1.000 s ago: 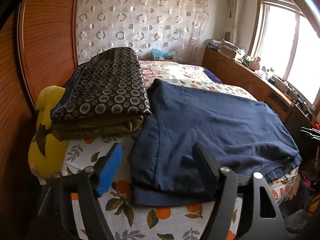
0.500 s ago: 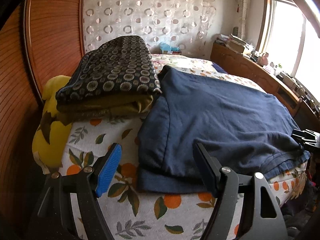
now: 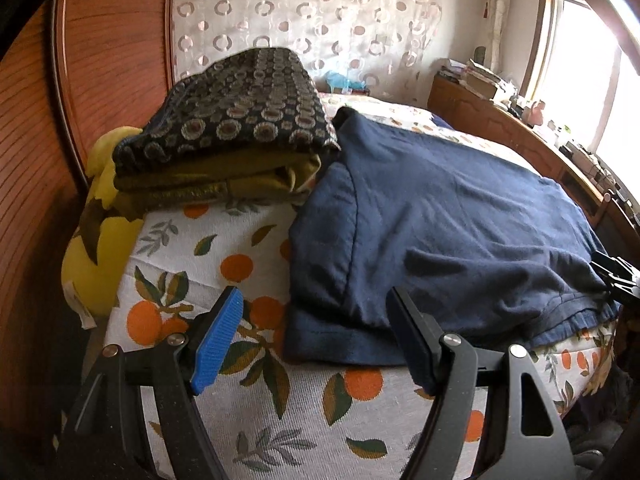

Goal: Fold small clothes

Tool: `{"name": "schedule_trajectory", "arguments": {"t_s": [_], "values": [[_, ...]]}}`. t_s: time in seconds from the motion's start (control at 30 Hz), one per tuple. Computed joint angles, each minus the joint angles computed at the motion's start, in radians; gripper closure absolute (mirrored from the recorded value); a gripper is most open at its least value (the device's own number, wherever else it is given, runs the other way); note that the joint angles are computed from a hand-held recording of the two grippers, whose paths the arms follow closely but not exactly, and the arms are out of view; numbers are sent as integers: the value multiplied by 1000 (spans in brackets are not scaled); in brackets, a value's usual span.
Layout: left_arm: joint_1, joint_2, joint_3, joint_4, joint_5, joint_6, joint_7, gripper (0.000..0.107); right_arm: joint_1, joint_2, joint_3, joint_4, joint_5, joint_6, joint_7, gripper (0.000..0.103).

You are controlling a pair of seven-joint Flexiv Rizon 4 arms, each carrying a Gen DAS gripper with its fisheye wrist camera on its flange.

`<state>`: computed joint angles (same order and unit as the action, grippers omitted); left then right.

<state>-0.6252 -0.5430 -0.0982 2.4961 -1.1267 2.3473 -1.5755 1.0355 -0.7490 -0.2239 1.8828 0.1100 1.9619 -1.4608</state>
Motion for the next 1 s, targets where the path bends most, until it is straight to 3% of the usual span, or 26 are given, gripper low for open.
{"name": "schedule_trajectory", "arguments": {"t_s": [0.17,0.3,0.47,0.53,0.57,0.63,0.87,1.0], "values": [[11,-5,4,-11,21,-28,5,32,24,3,-16,11,21,8,-1,33],[40,-3,15,-14,109,-44,-25,33,12,11,-6,17,17,10,-8,33],[-13,-11,31,-56,2,-68,91,66,0,13,5,21,16,18,-18,33],[-26,-9,25,-68,-50,-75,144,88,-3,14,8,22,18,20,-22,33],[1,2,15,-56,2,-83,120,96,-9,15,13,22,16,21,-23,33],[3,7,19,-51,41,-71,108,99,-14,16,18,23,14,21,-27,33],[-19,26,12,-56,112,120,55,99,-34,21,33,19,0,12,-28,32],[-17,31,-9,-79,133,161,76,99,-36,17,33,20,3,24,-32,32]]}}
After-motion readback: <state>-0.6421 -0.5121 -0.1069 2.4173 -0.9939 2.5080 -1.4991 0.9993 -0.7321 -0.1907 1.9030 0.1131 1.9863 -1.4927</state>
